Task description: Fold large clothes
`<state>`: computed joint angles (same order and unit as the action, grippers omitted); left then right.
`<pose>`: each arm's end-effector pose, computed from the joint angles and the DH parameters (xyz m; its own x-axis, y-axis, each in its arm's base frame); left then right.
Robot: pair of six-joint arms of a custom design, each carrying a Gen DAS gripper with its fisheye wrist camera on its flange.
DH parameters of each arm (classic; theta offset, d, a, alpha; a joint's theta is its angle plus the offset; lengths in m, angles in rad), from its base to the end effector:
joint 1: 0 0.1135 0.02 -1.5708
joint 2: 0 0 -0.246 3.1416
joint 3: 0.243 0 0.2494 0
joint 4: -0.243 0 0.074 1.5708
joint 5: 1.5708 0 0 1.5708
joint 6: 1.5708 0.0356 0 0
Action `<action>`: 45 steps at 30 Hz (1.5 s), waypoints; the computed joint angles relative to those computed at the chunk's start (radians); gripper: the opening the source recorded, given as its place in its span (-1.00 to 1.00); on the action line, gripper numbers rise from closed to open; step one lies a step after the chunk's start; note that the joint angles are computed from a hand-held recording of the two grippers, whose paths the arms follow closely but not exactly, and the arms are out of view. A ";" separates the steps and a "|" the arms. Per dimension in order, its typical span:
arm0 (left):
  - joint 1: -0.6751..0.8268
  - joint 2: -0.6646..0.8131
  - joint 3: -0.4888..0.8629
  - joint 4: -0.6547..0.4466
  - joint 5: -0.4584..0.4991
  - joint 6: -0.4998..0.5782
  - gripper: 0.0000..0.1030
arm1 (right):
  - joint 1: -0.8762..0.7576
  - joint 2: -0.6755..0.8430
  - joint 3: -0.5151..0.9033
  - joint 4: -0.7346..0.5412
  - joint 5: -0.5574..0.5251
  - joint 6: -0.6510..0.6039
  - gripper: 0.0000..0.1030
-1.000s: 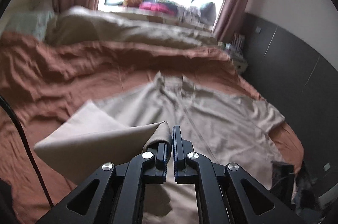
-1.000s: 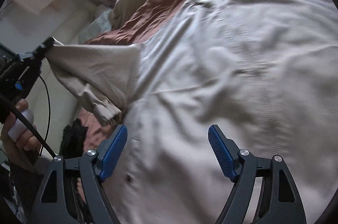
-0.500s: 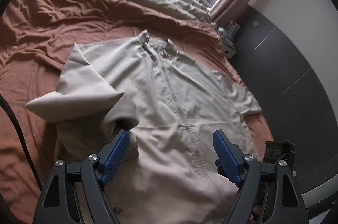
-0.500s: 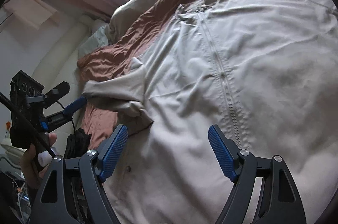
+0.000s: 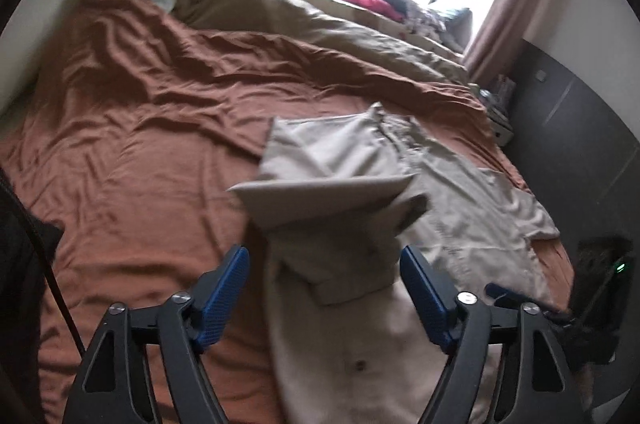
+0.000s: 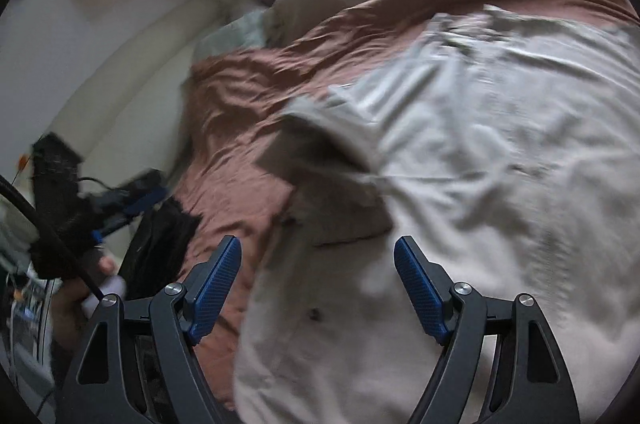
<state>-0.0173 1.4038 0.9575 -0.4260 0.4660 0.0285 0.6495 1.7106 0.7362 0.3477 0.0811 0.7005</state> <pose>0.2911 -0.0210 0.2247 -0.7567 0.0386 -0.6526 0.3261 0.8875 -0.3256 0.2634 0.1964 0.1263 -0.7120 0.2661 -0.6499 -0.1198 0.8658 0.4858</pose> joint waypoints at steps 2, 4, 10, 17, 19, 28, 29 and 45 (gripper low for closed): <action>0.057 0.035 -0.018 0.016 0.025 0.020 0.31 | 0.007 0.037 0.089 -0.062 0.008 -0.036 0.51; 0.113 0.075 -0.035 0.035 0.043 0.048 0.29 | 0.018 0.080 0.189 -0.137 0.056 -0.078 0.51; 0.224 0.195 -0.043 0.080 0.074 0.101 0.29 | 0.020 0.268 0.560 -0.424 0.251 -0.233 0.51; 0.259 0.271 -0.058 0.123 0.107 0.133 0.26 | 0.021 0.598 1.118 -0.817 0.349 -0.458 0.51; 0.256 0.282 -0.063 0.131 0.111 0.134 0.21 | 0.021 0.694 1.287 -0.933 0.377 -0.503 0.51; 0.190 0.328 -0.058 0.153 0.089 0.115 0.17 | -0.046 0.701 1.286 -0.922 0.335 -0.421 -0.81; 0.178 0.334 -0.054 0.154 0.085 0.112 0.16 | -0.056 0.677 1.230 -0.887 0.327 -0.411 -0.83; 0.000 0.437 0.012 0.197 -0.026 0.036 0.16 | -0.180 0.467 0.655 -0.601 0.216 -0.124 -0.81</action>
<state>-0.0172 1.8406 0.9697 -0.2291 0.4398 0.0645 0.4691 2.1776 1.3911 -0.2531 0.2972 0.5765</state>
